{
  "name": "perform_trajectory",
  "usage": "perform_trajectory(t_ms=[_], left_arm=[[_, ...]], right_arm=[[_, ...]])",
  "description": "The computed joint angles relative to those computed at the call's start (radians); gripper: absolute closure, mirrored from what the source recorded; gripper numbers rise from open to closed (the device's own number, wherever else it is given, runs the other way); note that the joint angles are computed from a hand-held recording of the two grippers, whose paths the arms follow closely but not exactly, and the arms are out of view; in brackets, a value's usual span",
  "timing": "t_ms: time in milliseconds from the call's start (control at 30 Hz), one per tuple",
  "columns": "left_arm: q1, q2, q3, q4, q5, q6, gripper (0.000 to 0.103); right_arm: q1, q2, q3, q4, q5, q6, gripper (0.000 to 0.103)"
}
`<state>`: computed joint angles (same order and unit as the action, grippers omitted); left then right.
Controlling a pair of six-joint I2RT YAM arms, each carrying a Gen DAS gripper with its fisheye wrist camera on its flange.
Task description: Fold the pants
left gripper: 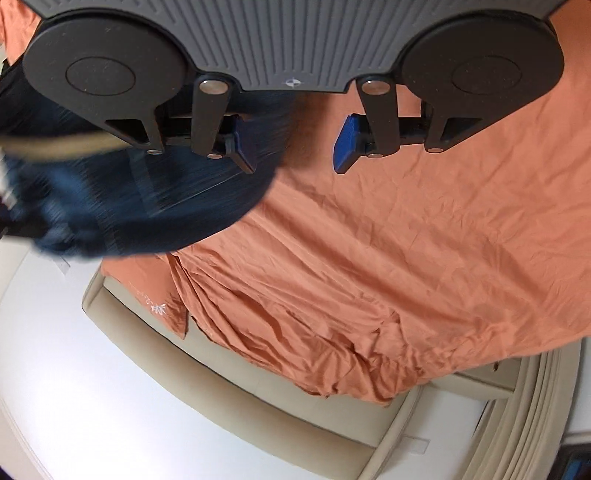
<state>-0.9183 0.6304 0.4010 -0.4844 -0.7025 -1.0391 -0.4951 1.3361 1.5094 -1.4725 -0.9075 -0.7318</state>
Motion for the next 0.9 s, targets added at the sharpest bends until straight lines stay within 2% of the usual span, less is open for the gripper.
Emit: perform_trajectory(t_ms=[100, 167, 267, 367, 600, 800, 867, 900], left_arm=[[0.020, 0.043, -0.004, 0.035, 0.046, 0.030, 0.051], [-0.012, 0.110, 0.004, 0.059, 0.041, 0.054, 0.052], [-0.057, 0.216, 0.025, 0.111, 0.037, 0.101, 0.053], [-0.093, 0.311, 0.045, 0.162, 0.043, 0.136, 0.053], [-0.135, 0.469, 0.087, 0.216, 0.062, 0.206, 0.054], [-0.129, 0.521, 0.103, 0.219, 0.080, 0.221, 0.054], [-0.146, 0.513, 0.112, 0.184, 0.083, 0.199, 0.054], [-0.164, 0.508, 0.121, 0.157, 0.079, 0.186, 0.054]], right_arm=[[-0.007, 0.039, 0.125, 0.002, 0.060, 0.073, 0.095], [-0.066, 0.090, 0.165, -0.018, 0.099, 0.051, 0.095], [-0.194, 0.154, 0.133, 0.000, 0.131, -0.039, 0.095], [-0.309, 0.229, 0.059, 0.085, 0.170, -0.102, 0.096], [-0.353, 0.405, -0.136, 0.442, 0.295, -0.017, 0.097], [-0.308, 0.507, -0.211, 0.614, 0.354, 0.038, 0.097], [-0.308, 0.529, -0.199, 0.615, 0.354, 0.052, 0.095], [-0.311, 0.517, -0.205, 0.621, 0.355, 0.049, 0.089]])
